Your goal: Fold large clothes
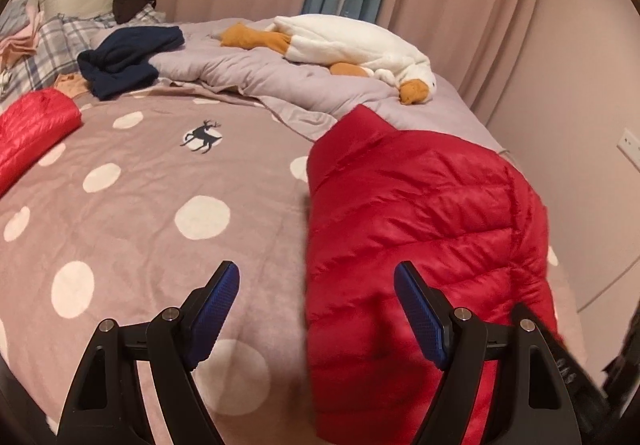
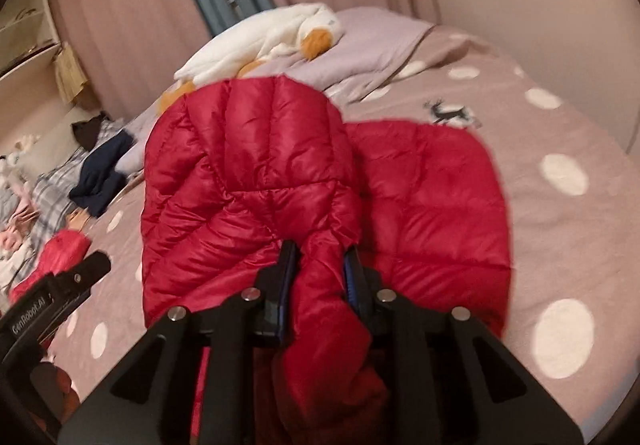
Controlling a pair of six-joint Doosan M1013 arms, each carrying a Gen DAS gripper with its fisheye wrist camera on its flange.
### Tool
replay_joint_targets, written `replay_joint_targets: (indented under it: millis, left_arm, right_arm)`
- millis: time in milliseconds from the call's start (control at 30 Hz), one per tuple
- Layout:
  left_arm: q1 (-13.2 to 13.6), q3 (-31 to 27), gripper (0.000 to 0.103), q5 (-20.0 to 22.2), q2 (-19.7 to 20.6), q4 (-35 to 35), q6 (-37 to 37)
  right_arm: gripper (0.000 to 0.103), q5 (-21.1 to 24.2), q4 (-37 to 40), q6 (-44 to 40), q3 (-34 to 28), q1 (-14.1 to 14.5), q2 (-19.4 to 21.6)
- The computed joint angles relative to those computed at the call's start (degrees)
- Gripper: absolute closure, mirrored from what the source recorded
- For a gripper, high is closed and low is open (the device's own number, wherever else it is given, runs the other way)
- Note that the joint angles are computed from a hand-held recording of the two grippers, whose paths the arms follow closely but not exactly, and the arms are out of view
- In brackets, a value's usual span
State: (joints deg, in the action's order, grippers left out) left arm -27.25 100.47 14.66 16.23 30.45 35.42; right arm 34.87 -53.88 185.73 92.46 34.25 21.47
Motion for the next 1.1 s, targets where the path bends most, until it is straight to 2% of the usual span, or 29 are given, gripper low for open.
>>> replay_joint_targets:
  millis: [67, 100, 267, 433, 567, 633, 700, 733, 767, 833, 967, 1000, 1100]
  left_arm:
    - [-0.5, 0.1, 0.024, 0.7, 0.1, 6.5, -5.9]
    - [-0.6, 0.0, 0.024, 1.0, 0.2, 7.5, -6.5]
    - [-1.1, -1.2, 0.024, 2.4, 1.6, 2.8, -0.9]
    - [-2.6, -1.7, 0.024, 2.8, 3.4, 7.9, -2.1]
    - [-3.9, -1.1, 0.024, 2.4, 4.1, 18.7, -10.5]
    - [-4.0, -0.8, 0.024, 0.6, 4.4, 21.3, -12.1]
    - [-4.1, -1.2, 0.024, 0.6, 5.0, 17.8, -8.2]
    - [-4.4, -1.9, 0.024, 2.0, 5.6, 14.8, -5.0]
    - [-4.8, -2.5, 0.024, 3.0, 6.1, 14.8, -4.2]
    - [-5.0, -2.8, 0.024, 2.4, 6.9, 16.8, -4.3]
    - [-4.3, -3.8, 0.023, 1.2, 8.1, 7.9, 4.5]
    - [-4.3, -4.0, 0.021, 1.4, 8.4, 9.1, 3.6]
    - [-5.2, -4.0, 0.02, 2.9, 9.0, 19.7, -4.6]
  right_arm:
    - [0.082, 1.9, -1.5, 1.0, 0.5, 0.1, -0.6]
    - [0.082, 2.6, -1.5, 1.3, 0.8, 0.1, -0.9]
    - [0.082, 3.0, 1.4, 0.2, 2.7, -0.8, -1.6]
    - [0.081, 8.2, 1.7, -1.1, 3.2, -0.5, -1.4]
    - [0.078, 7.0, 3.6, -1.7, 4.1, -1.7, -1.2]
    - [0.077, 8.6, 3.8, -2.8, 3.8, -1.8, -0.1]
    - [0.076, 9.8, 4.1, -3.8, 3.3, -2.0, 0.9]
    - [0.076, 9.8, 4.0, -4.1, 3.3, -2.1, 1.1]
    - [0.076, 9.8, 3.9, -4.4, 3.2, -2.2, 1.4]
    - [0.076, 9.5, 3.8, -4.6, 3.4, -2.5, 1.7]
    - [0.076, 9.2, 3.0, -4.7, 3.5, -3.0, 2.6]
    - [0.076, 10.1, 2.3, -5.1, 3.1, -2.8, 3.0]
    - [0.076, 13.7, 1.9, -6.8, 1.5, -2.2, 4.3]
